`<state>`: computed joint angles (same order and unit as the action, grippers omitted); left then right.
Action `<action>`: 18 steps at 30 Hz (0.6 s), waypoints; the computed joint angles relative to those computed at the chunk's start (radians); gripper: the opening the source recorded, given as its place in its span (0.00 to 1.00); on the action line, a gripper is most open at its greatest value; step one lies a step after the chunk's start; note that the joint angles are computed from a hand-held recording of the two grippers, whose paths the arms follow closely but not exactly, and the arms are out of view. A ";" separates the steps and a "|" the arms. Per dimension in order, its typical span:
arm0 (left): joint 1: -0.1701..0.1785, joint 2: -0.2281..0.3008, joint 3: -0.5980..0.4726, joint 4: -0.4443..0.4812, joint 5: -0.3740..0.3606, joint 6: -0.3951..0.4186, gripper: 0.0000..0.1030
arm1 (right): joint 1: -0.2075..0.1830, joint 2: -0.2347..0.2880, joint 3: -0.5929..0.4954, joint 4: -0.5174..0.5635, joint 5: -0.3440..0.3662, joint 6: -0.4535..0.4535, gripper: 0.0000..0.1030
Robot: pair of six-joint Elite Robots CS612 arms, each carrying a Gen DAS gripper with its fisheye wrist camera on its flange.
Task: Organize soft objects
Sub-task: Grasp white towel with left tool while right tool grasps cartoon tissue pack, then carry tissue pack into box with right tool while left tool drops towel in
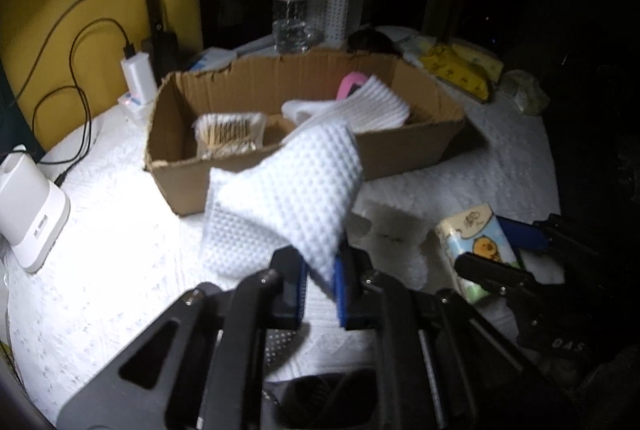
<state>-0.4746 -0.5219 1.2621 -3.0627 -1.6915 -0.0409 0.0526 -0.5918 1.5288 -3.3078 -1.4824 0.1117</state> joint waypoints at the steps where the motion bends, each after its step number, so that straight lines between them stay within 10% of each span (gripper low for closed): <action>1: -0.001 -0.003 0.004 -0.008 -0.002 -0.002 0.11 | -0.001 -0.003 0.002 -0.005 -0.001 -0.001 0.53; 18: 0.012 -0.048 0.027 -0.118 -0.041 -0.017 0.11 | -0.005 -0.034 -0.018 -0.044 -0.024 -0.020 0.53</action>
<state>-0.4622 -0.5700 1.2893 -3.1809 -1.7329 -0.0577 0.0476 -0.6254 1.5107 -3.3521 -1.5062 0.0922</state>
